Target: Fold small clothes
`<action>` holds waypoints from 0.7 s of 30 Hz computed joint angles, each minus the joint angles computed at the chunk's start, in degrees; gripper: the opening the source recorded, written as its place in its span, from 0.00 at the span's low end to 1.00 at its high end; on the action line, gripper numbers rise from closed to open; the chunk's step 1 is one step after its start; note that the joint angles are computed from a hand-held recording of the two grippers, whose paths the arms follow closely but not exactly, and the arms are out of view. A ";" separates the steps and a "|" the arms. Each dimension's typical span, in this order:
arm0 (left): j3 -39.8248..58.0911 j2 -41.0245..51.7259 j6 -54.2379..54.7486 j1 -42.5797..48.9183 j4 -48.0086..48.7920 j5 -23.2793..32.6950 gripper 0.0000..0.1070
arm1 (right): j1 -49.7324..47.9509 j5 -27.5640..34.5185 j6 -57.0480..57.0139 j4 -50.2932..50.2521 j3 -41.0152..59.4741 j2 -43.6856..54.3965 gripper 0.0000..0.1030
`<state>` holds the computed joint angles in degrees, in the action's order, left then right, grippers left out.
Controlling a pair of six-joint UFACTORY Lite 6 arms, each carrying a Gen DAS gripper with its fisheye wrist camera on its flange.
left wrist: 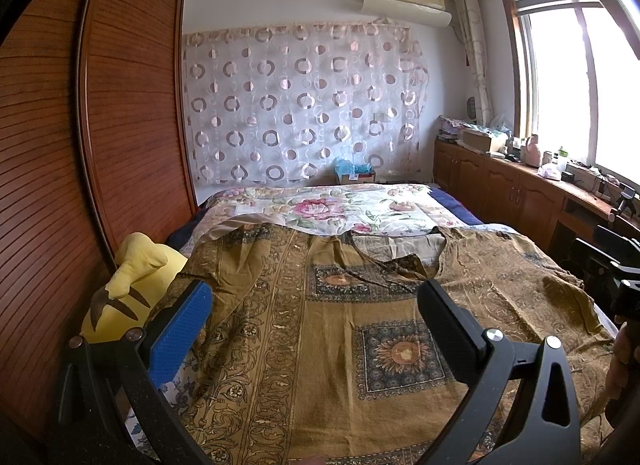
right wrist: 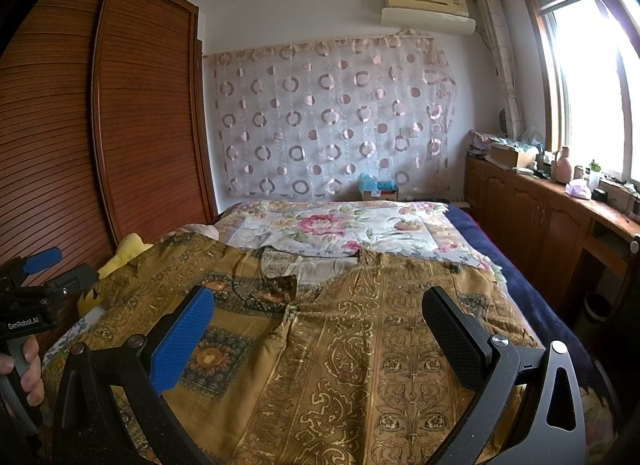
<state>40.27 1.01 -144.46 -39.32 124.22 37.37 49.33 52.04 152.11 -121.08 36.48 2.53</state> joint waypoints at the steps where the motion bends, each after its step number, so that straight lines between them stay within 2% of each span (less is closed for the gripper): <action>1: 0.00 0.00 0.00 0.00 0.00 0.00 0.96 | -0.02 0.06 0.05 -0.06 0.03 0.08 1.00; 18: -0.07 -0.03 -0.02 -0.03 0.09 0.04 0.96 | 0.24 0.33 0.17 0.05 0.70 1.07 1.00; 21: -1.94 -2.38 -0.49 2.11 2.09 -2.49 0.96 | 0.12 0.05 0.39 -0.19 0.73 1.17 1.00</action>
<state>38.33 -1.37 -144.95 -37.21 126.31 34.88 49.46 52.09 152.50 -121.27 37.21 3.70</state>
